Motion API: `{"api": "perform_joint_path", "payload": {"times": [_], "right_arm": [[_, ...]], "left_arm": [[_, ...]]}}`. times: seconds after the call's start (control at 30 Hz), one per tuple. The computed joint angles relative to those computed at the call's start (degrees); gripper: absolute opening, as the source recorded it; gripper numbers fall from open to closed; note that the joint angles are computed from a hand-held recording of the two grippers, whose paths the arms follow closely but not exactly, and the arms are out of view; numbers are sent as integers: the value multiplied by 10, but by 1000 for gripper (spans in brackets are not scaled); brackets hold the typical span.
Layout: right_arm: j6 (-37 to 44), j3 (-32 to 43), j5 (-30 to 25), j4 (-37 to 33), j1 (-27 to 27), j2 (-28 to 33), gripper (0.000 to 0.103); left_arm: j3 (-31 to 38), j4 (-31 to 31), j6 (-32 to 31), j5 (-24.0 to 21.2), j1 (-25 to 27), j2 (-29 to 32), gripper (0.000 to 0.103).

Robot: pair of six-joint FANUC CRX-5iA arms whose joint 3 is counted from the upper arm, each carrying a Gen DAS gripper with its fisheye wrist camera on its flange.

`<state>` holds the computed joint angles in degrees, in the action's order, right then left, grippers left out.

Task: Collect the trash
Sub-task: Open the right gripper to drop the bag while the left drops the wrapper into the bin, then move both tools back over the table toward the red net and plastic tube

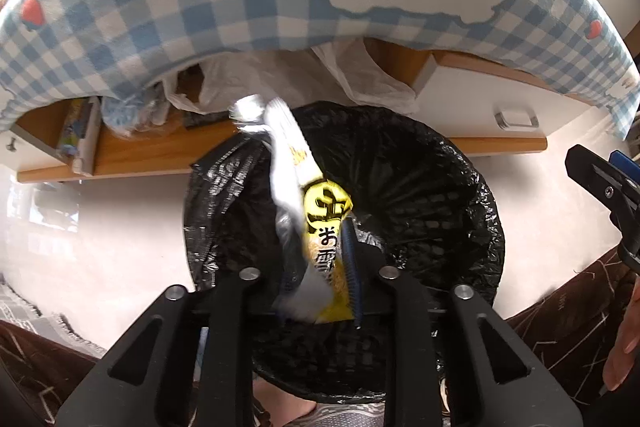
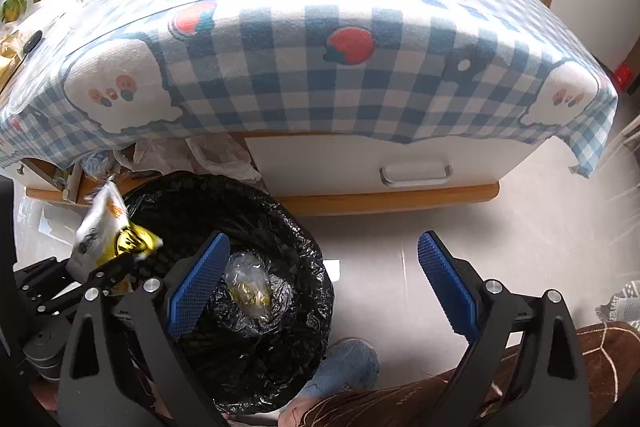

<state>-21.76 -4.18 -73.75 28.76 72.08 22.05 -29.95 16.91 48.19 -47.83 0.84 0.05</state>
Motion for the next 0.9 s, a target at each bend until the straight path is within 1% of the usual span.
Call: {"api": "perform_joint_path", "payload": {"times": [0.03,0.1,0.17,0.2,0.3,0.33,0.4,0.47,0.53,0.7,0.9], "right_arm": [[2,2,-2,2,1,1,91],[4,3,-5,7,2,1,91],[5,5,-10,15,4,1,91],[5,5,-12,19,5,0,91],[7,8,-21,30,8,-4,91],[7,8,-24,34,10,-6,91],[6,10,-31,42,13,-9,91],[6,11,-39,50,16,-12,91],[4,12,-46,55,18,-15,91],[-6,9,-57,70,24,-27,91],[-13,14,-77,87,31,-38,91]], "left_arm": [[1,-1,1,0,2,-3,38],[-4,2,-4,8,6,-16,45],[-7,8,-13,9,11,-27,50],[-9,13,-19,7,16,-33,55],[-12,27,-31,2,28,-52,60],[-12,33,-36,0,34,-57,66],[-17,43,-46,2,42,-74,71],[-21,57,-58,2,49,-88,74],[-24,77,-73,-2,58,-101,80],[-28,113,-99,-11,72,-125,92],[-15,127,-95,-21,77,-133,97]]}}
